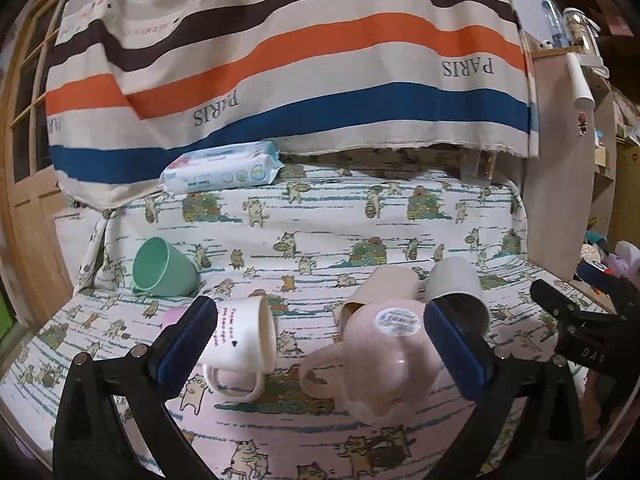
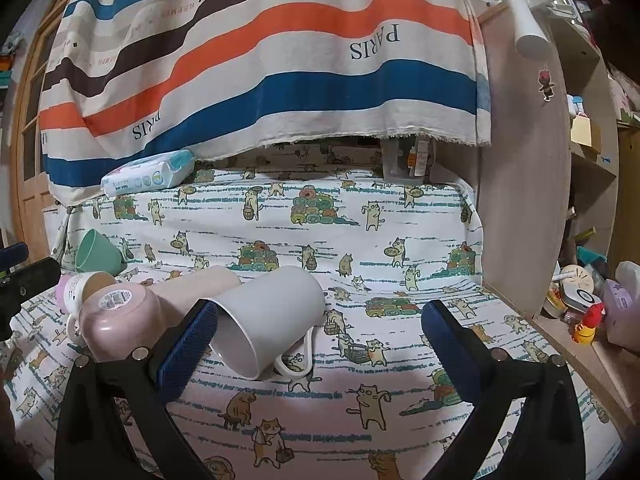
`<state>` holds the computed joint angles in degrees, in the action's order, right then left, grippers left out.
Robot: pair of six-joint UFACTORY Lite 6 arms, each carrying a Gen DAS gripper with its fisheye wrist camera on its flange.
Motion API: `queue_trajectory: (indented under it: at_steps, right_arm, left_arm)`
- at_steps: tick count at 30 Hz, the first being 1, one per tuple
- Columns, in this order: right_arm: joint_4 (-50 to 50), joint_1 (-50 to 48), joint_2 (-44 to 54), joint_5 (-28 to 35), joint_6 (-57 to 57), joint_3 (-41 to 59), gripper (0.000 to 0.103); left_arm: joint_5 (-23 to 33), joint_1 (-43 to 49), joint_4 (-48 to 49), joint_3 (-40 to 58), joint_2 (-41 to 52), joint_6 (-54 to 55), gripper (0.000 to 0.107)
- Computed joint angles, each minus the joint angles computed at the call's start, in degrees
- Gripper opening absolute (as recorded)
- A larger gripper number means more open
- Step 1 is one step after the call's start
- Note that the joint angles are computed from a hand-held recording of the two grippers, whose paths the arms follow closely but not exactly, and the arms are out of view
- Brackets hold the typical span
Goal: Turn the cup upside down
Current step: 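Lower the inverted pink mug onto the cloth beside the beige cup, then open the left tool and release the pink mug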
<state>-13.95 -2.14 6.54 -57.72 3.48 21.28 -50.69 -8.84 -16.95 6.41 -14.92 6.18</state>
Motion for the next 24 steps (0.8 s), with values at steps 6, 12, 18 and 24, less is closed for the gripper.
queue_trajectory:
  at_steps: [6, 12, 18, 24]
  right_arm:
    - [-0.13, 0.02, 0.5, 0.17, -0.22, 0.46, 0.103]
    - [-0.17, 0.04, 0.47, 0.31, -0.25, 0.52, 0.103]
    - [-0.18, -0.02, 0.82, 0.39, -0.28, 0.8, 0.103]
    - [-0.3, -0.12, 0.85, 0.46, -0.22, 0.92, 0.103]
  left_arm:
    - [-4.41, 6.86, 9.03, -1.63, 2.61, -5.34, 0.103]
    - [-10.34, 12.13, 13.25, -2.75, 5.19, -6.69, 0.103]
    - [-15.27, 16.54, 16.8, -3.15, 8.04, -8.17, 0.103]
    - [-16.91, 15.15, 14.65, -2.85, 10.05, -6.78, 0.103]
